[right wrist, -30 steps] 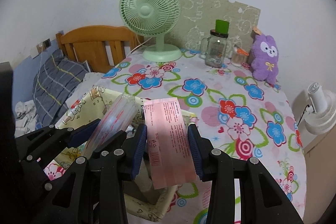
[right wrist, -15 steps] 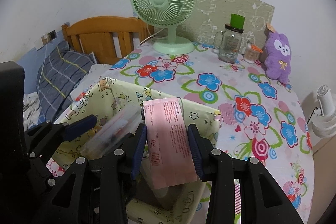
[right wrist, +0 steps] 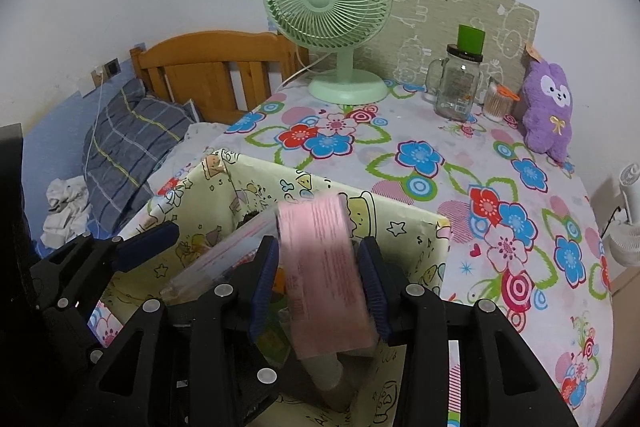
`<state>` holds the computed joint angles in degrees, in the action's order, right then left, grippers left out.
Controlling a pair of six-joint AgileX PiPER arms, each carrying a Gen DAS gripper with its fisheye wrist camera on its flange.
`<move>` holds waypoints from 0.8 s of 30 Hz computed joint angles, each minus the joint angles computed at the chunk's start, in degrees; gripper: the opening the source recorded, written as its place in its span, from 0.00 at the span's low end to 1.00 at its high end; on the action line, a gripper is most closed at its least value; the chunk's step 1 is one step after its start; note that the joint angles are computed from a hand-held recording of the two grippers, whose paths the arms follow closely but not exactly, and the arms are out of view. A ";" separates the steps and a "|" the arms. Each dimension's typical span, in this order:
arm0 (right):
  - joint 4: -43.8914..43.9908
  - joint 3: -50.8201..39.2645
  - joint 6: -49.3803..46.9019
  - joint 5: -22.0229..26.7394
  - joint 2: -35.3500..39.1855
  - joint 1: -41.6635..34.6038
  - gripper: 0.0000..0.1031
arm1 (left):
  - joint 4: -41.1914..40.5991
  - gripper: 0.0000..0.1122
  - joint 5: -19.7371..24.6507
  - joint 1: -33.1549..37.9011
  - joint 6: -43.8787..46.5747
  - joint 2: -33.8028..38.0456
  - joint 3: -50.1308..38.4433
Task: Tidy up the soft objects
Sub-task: 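Lower both items into the box and open both tools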
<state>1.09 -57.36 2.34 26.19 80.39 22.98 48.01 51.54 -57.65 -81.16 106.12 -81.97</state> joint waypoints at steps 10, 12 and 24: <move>1.59 2.12 -1.38 -0.62 -3.80 -1.74 0.68 | 1.65 0.72 2.25 -2.59 -0.88 -0.08 -1.77; 1.96 2.91 -1.84 -0.71 -5.08 -2.36 0.71 | 1.84 0.72 2.77 -3.20 -0.83 0.07 -2.41; 7.51 6.49 -8.25 0.61 -12.58 -7.47 0.76 | 3.12 0.77 7.63 -7.80 -0.28 1.91 -8.26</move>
<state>8.60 -50.87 -5.91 26.80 67.81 15.51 51.13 59.17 -65.45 -81.44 108.03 -90.23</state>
